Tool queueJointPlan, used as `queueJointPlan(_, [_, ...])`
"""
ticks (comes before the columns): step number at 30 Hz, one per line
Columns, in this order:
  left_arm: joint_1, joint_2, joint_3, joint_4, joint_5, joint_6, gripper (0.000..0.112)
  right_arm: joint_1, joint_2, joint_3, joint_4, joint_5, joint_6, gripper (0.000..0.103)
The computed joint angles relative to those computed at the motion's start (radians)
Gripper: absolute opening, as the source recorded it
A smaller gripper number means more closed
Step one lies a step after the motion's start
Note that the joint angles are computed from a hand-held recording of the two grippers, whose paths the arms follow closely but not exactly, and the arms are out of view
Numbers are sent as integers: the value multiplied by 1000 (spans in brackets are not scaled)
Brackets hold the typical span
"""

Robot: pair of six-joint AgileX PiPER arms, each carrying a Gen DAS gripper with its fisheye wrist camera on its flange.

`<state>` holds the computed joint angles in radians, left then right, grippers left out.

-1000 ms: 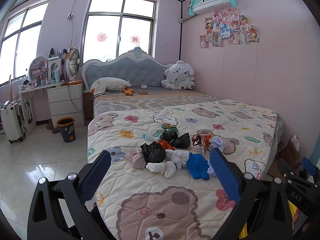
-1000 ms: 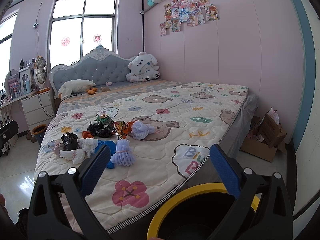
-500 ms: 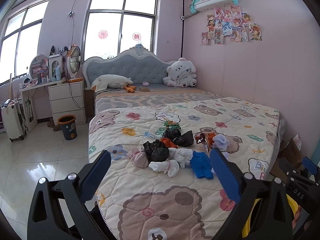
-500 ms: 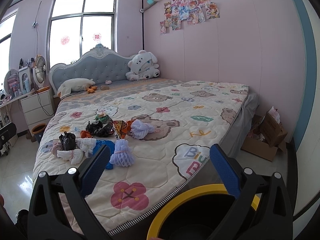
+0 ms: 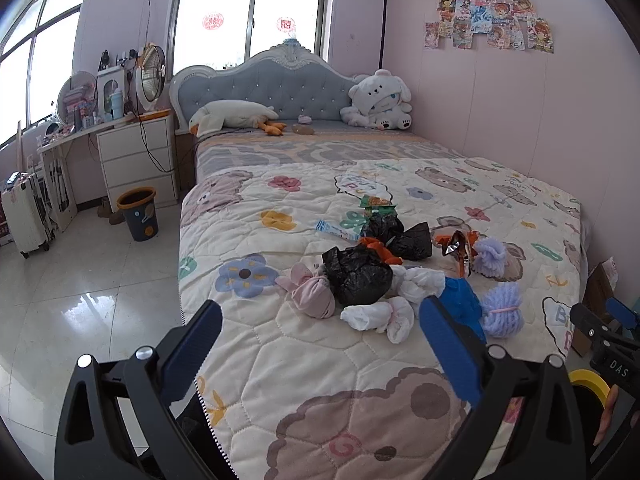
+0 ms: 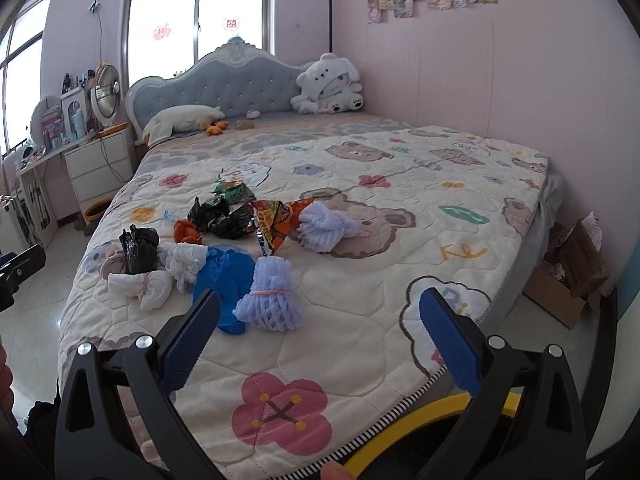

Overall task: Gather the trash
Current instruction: 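Grasp the pink cloth bundle with the left tool while the right tool grasps the lavender mesh scrubber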

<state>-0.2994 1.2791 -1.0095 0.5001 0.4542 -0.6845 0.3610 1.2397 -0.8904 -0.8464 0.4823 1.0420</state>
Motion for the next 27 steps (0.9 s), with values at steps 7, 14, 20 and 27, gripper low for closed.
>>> queueJointPlan(7, [149,176,-106,-343,-39,369,95,-59,195,-132,219,-79,-230,95])
queueJointPlan(14, [198,359,-256,-392,28,455,95,-135,360,-276,559,-62,-540,95])
queueJointPlan(20, [217,482,-365,-455,84,541,95,-173,434,-329,736,-49,-691,95])
queueJointPlan(27, [239,552,-425,-588,87,680,95,-209,496,-388,900,-38,-829,95])
